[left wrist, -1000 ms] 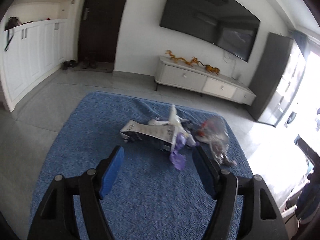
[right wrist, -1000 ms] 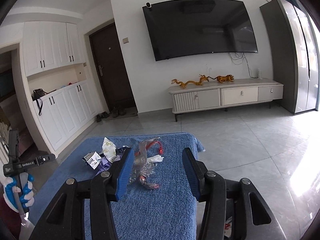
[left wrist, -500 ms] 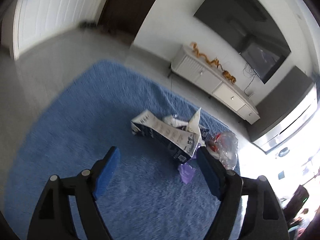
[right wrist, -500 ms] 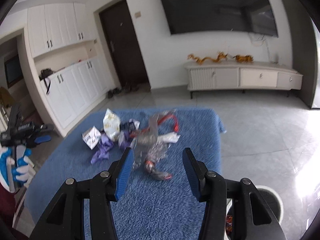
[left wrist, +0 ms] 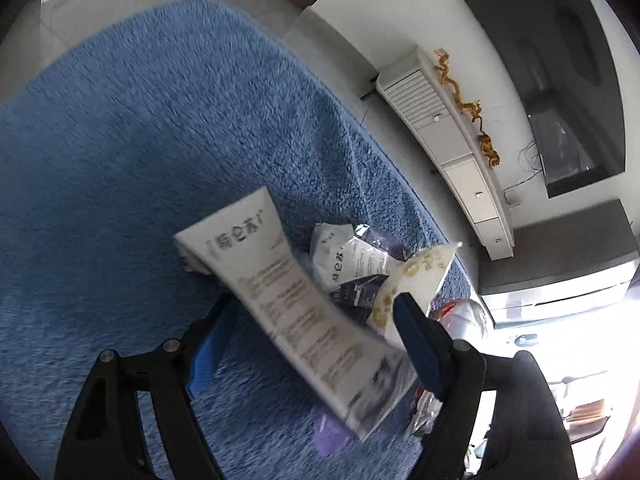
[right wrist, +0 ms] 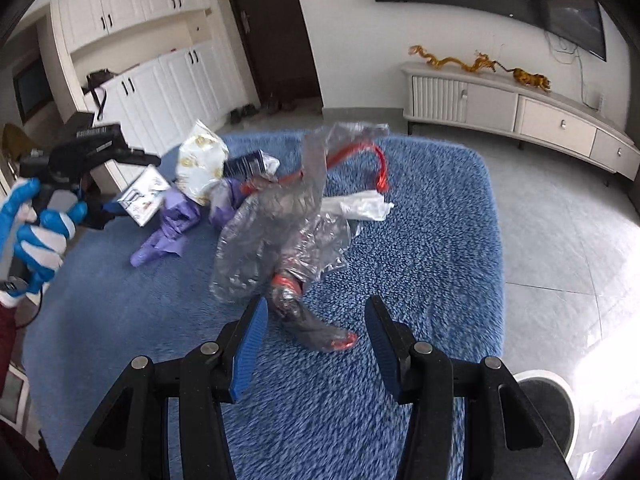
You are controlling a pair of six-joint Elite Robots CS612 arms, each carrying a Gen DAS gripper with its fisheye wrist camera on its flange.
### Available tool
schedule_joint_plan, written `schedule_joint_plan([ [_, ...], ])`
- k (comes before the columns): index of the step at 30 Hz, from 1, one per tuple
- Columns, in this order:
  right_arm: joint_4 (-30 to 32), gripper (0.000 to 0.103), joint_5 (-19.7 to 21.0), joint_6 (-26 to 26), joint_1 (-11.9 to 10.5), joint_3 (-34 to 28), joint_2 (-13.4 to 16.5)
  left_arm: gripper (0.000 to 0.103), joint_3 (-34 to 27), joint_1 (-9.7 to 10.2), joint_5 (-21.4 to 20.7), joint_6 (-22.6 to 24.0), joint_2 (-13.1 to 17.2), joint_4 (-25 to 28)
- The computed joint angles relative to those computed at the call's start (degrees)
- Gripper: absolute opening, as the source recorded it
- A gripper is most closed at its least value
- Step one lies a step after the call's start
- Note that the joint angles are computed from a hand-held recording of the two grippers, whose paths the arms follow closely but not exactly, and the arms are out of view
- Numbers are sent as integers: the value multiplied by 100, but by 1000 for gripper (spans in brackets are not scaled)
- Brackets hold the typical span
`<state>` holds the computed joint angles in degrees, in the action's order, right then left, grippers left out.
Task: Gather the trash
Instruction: 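Grasp the white milk carton with the left tool while the right grasps a clear plastic bag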
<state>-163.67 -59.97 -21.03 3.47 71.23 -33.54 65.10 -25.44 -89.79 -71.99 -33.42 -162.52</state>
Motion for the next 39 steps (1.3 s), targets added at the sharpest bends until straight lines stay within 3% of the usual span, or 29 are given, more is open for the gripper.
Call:
schedule_joint_plan([
  [3, 195, 49, 8, -141, 26, -149, 87, 76, -102, 66, -325, -319, 137, -123],
  [5, 336, 48, 12, -236, 44, -237, 129, 75, -42, 70, -315, -394, 142, -283],
  [7, 427, 48, -6, -386, 59, -256, 133, 63, 75, 64, -307, -407, 108, -471],
  [9, 499, 34, 0, -499, 65, -256, 127, 40, 199, 75, -401, -491, 86, -672],
  [12, 610, 20, -2, -617, 79, -234, 105, 33, 427, 66, -462, -552, 24, -911],
  [18, 769, 16, 205, -782, 63, 30, -52, 33, 1010, 26, -426, -432, -239, -1406],
  [26, 443, 15, 741, -726, -25, 819, -480, 33, 1704, -120, -118, 379, -753, -1877],
  [33, -192, 15, 1110, -644, -73, 1386, -879, 33, 2285, -380, 635, 1120, -1276, -1998],
  [39, -837, 15, 1350, -504, -113, 1766, -1142, 33, 2635, -750, 1620, 1833, -1673, -1926],
])
